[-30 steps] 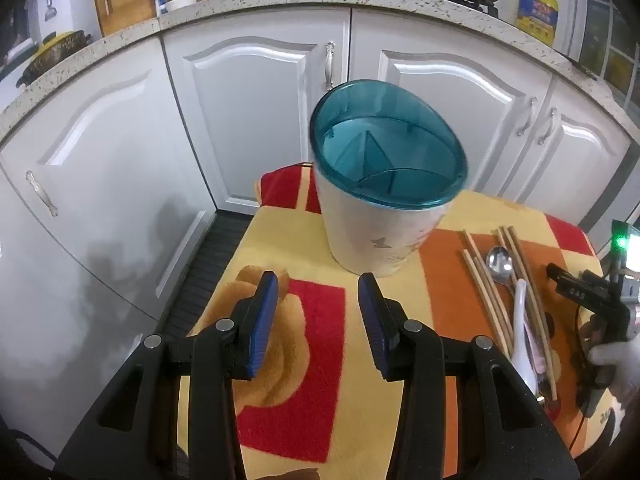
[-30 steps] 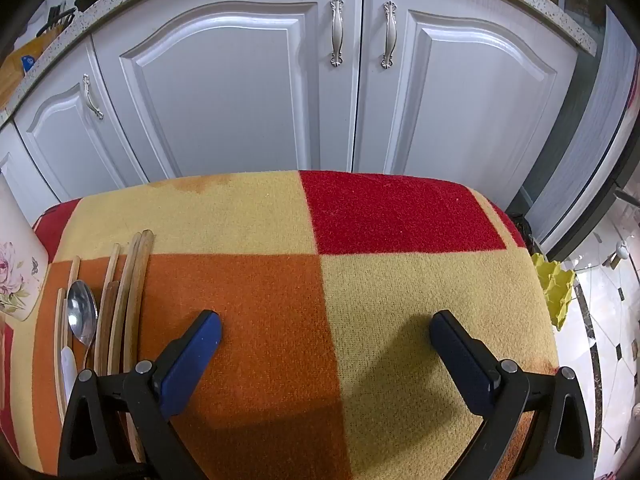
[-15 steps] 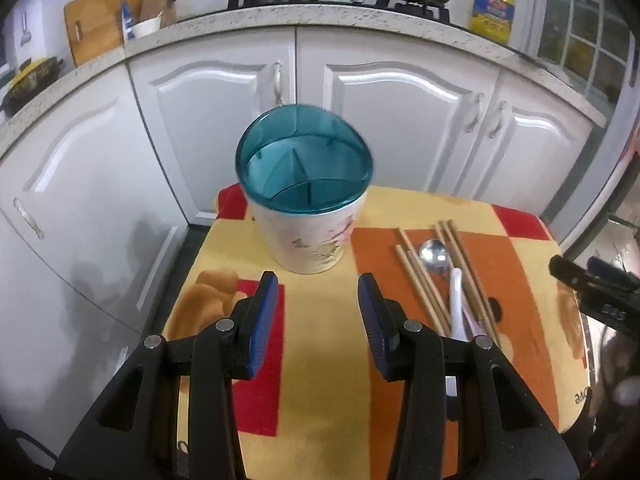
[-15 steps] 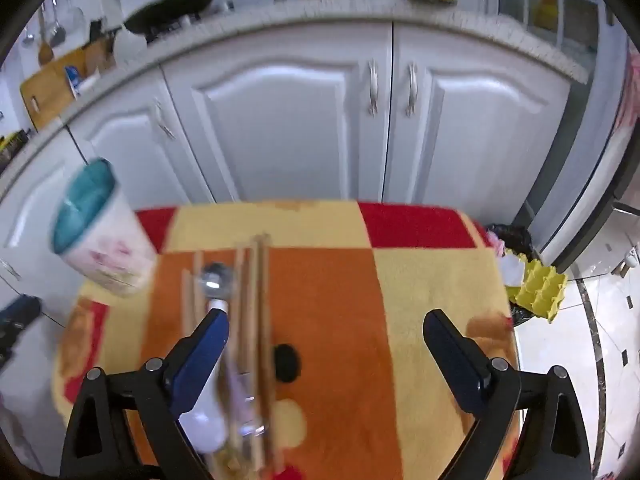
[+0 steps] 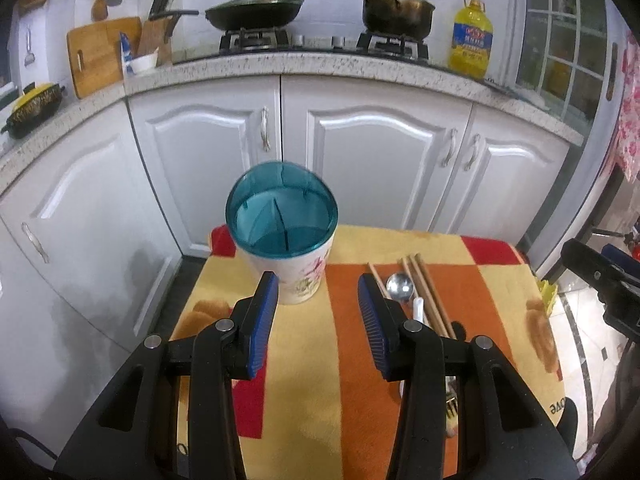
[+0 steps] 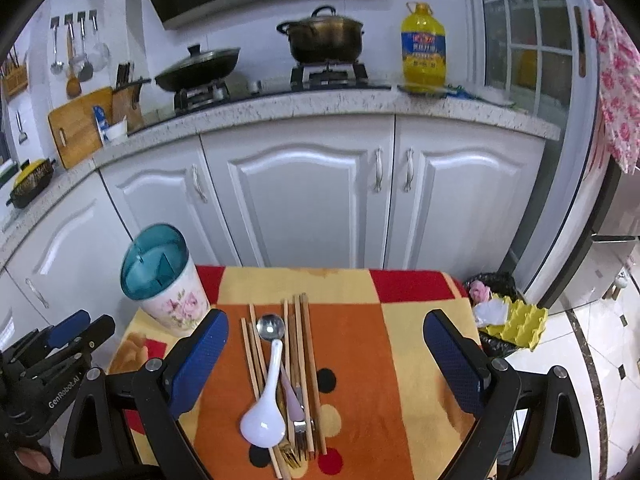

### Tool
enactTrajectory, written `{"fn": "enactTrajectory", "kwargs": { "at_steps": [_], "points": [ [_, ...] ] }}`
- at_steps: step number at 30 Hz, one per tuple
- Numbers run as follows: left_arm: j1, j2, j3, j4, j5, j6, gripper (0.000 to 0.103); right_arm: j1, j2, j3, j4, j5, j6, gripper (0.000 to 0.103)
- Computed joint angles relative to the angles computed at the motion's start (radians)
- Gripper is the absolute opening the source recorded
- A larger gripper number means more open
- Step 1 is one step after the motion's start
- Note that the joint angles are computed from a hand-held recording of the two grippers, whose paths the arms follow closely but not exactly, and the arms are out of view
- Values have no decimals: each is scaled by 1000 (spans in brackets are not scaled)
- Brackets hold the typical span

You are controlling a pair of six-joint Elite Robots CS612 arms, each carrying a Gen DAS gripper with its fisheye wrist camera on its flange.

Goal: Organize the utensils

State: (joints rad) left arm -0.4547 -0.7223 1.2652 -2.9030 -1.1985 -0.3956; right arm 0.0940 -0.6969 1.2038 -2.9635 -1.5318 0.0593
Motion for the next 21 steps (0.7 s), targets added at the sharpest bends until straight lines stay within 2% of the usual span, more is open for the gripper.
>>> {"fn": "enactTrajectory", "kwargs": {
  "at_steps": [4, 21],
  "points": [
    [-5, -7, 7, -33, 24, 15, 41, 5, -9, 7, -17, -23, -12, 97],
    [-15, -16, 14, -95, 60, 57, 41, 8, -20, 14, -36, -31, -18, 97]
  ]
}}
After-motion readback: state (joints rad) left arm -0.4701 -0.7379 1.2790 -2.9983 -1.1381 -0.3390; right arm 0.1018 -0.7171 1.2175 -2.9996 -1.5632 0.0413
